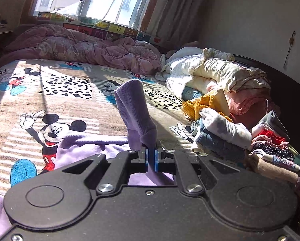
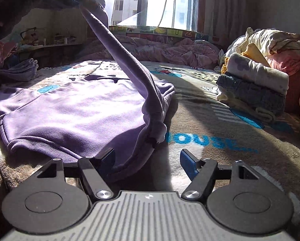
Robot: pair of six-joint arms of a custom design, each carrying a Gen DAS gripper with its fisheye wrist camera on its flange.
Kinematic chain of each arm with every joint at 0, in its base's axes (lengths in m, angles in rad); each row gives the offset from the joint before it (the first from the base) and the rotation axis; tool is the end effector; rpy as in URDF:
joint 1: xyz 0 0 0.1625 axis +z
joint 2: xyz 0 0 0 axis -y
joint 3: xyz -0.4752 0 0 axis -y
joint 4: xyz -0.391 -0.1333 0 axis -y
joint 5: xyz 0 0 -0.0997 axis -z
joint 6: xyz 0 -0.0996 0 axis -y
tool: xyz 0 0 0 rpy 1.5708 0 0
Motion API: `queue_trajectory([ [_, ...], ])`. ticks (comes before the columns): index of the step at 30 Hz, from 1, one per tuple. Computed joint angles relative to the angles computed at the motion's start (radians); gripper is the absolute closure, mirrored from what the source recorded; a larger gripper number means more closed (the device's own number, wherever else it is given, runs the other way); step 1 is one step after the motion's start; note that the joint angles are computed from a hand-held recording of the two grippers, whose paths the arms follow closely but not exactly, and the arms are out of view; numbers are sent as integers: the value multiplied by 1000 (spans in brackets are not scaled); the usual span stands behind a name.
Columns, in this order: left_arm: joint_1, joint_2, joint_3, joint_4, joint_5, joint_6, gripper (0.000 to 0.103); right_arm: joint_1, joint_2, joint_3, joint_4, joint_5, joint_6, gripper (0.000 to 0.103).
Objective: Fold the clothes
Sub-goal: 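Carry the sleeve cuff with the left gripper across the sweatshirt body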
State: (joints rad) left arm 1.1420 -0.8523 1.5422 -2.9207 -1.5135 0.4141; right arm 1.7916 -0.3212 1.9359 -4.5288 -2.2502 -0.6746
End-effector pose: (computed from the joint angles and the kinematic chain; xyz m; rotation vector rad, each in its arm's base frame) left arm -0.1871 -0.7436 0.2539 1.1704 2.6808 -1.0025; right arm 0.1855 -0.5033 0.0016 0.3376 -1.9226 1.3062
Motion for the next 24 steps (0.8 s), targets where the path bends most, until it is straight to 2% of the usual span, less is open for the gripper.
queue_trajectory([
  [12, 69, -23, 1, 30, 43, 35, 98, 2, 13, -15, 1, -24, -46, 33],
  [24, 122, -59, 54, 16, 73, 103, 98, 1, 15, -18, 15, -35, -46, 32],
])
